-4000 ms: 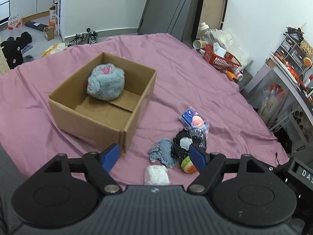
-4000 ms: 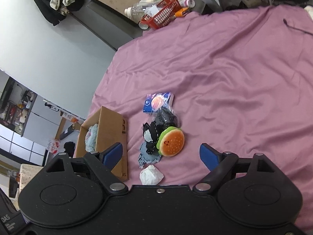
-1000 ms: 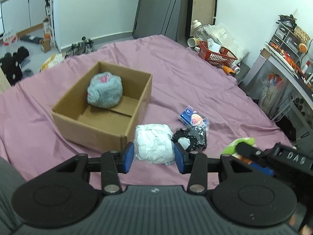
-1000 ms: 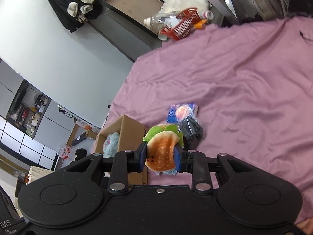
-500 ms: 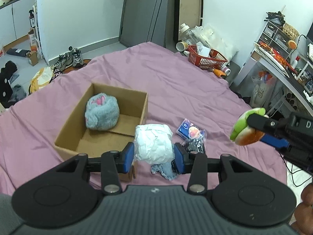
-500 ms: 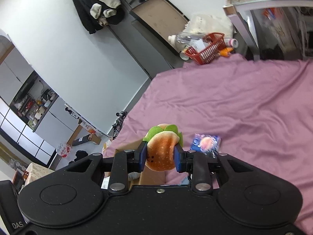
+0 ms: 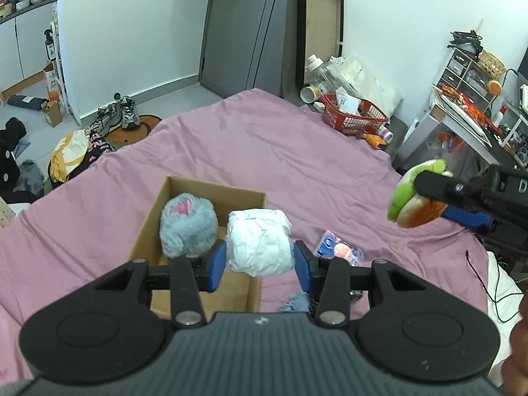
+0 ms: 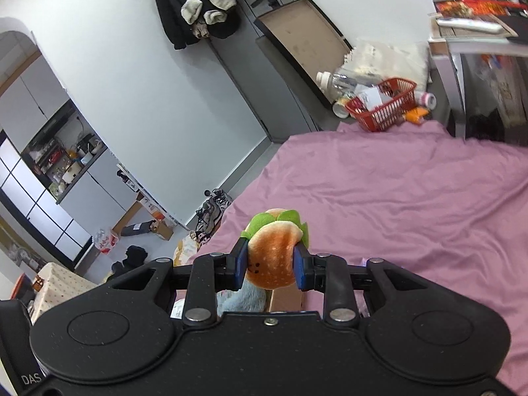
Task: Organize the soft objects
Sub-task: 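Carry the tissue and hamburger plush with both grippers over the box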
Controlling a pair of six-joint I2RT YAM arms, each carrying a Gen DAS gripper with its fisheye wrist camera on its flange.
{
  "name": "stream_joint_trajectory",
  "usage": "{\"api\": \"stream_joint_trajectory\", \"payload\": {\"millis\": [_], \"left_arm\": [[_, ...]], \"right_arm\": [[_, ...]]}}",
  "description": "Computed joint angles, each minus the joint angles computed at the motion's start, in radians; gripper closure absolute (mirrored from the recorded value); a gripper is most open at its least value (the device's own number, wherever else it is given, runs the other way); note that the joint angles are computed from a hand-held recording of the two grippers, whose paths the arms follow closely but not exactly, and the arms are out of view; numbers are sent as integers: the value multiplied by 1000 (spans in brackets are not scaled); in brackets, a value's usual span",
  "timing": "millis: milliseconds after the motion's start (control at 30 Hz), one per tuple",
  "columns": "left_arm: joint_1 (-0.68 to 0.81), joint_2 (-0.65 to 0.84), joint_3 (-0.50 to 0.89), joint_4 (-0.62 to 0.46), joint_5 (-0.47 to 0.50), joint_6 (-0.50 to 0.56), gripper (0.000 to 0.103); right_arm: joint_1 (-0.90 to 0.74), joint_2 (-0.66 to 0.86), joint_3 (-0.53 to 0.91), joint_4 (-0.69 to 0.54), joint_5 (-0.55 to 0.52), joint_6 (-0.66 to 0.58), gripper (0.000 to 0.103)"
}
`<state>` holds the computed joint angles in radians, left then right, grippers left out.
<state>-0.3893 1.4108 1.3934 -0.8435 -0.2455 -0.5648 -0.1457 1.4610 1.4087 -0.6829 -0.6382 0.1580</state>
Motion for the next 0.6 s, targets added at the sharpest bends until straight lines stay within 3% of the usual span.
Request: {"api": "stream_joint_trajectory", "payload": {"millis": [100,267,600], "left_arm": [[44,2,-5,15,22,30,60],[113,18,-30,57,69,83,60],[206,97,-63,126,125,132,60]], "right_arm": [[26,13,14,18,6,5,75],[51,-2,-87,143,-29,25,75],[122,73,-91,158,12,-4,75]]}}
